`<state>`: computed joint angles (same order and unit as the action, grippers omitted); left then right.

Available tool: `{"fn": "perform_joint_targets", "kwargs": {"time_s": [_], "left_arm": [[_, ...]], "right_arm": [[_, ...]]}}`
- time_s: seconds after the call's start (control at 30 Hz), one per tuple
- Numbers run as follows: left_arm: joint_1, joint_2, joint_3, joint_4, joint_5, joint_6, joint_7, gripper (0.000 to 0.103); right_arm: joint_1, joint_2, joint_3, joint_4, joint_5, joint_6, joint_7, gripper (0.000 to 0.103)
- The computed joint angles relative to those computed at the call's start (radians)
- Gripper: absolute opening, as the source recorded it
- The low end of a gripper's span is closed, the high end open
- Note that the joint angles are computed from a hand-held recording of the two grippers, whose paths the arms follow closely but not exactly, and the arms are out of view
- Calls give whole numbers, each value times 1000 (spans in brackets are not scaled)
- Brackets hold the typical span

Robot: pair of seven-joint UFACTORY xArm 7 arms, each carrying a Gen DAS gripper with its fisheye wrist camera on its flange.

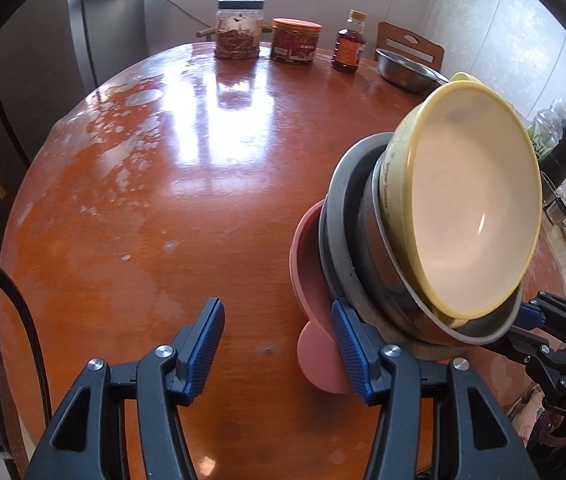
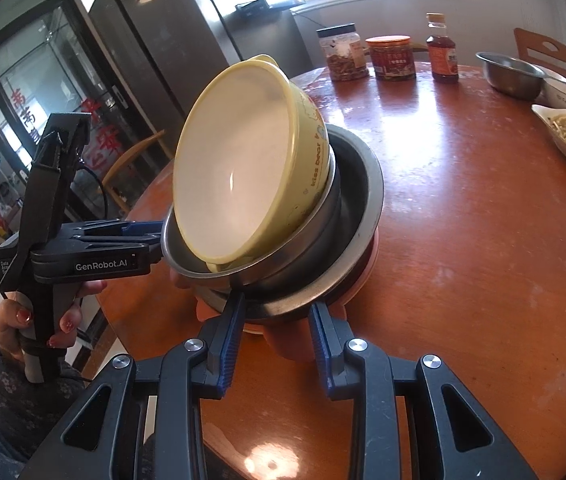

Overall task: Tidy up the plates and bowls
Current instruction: 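Grip the pink plate rim with the right gripper and slide the stack inward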

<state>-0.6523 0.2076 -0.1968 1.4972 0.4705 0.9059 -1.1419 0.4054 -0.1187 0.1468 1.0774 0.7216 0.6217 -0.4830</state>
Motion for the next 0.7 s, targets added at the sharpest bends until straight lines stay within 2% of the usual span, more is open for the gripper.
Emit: {"fn": "perform_joint_targets", "kwargs": {"time_s": [0.4, 0.7], "left_arm": [[-73, 197, 27, 257, -54, 14, 128, 55], [-125, 286, 63, 385, -95, 43, 191, 55]], "right_arm": [[-28, -57, -42, -56, 22, 18, -29, 33], [-49, -84, -63, -83, 19, 20, -25, 33]]}}
